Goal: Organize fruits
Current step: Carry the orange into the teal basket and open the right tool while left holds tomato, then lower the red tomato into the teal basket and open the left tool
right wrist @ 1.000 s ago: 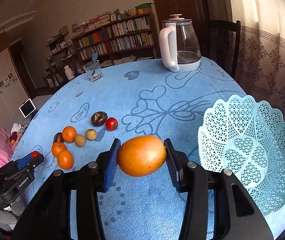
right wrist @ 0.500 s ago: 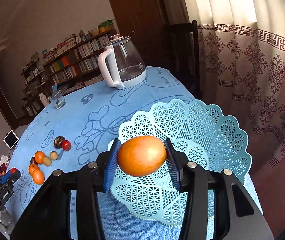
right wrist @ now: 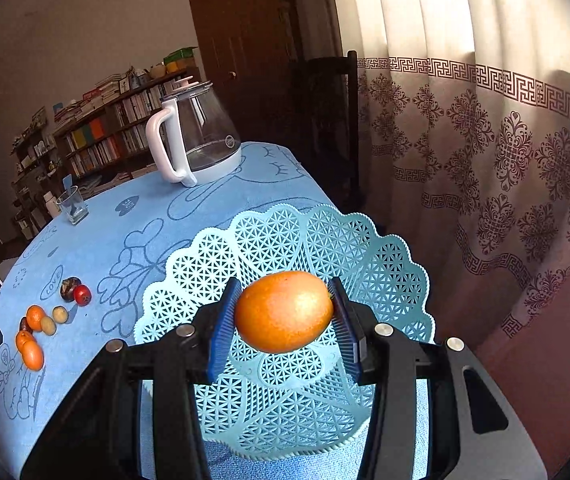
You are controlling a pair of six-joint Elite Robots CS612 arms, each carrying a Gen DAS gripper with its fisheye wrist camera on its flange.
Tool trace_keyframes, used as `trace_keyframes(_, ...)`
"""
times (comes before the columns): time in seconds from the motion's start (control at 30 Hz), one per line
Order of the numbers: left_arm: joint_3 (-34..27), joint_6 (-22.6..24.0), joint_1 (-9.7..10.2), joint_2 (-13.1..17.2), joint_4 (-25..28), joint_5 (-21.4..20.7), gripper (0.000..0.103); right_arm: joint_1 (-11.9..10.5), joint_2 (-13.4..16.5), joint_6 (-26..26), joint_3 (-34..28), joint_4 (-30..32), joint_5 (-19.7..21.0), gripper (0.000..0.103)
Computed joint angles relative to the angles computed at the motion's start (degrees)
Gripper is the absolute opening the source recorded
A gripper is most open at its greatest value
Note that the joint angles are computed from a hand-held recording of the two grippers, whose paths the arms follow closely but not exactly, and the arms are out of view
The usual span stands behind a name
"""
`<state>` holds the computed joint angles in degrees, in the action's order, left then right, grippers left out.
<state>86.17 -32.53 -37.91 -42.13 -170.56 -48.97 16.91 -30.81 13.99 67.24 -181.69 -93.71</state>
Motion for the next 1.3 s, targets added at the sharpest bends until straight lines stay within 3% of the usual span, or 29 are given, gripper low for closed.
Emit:
trace_keyframes(0.27,-3.4,3.8,-0.42,1.4,1.0,-1.4,0.033,-0.4,0.2,0.1,0.1,0.9,-1.5,0.047)
trace_keyframes(0.43,-6.2,6.4,-0.58,2.6,1.6,-3.5,0.033,-0.6,0.2,0.7,0.5,-0.6,-2.3,0.059)
trace_keyframes(0.63,-10.6,11.0,-0.84,4.6,1.8,-6.3,0.033,-0.6,0.1,0.8,1.1,-1.8,-2.8,0.060)
trace_keyframes(0.83,-15.7,14.8,-0.86,7.2,1.7,-11.3,0.033,-0.7,0.0,1.0,1.2,-2.4,-3.3,0.061)
trace_keyframes(1.1,-23.2,16.6,-0.48,11.0,4.5,-19.2,0.033,-1.0,-0.2,2.1,1.7,-3.2,-3.9,0.061)
trace_keyframes(1.3,-26.4,16.8,-0.36,12.8,6.6,-21.4,0.035,-1.1,-0.1,2.3,1.6,-3.0,-4.0,0.062)
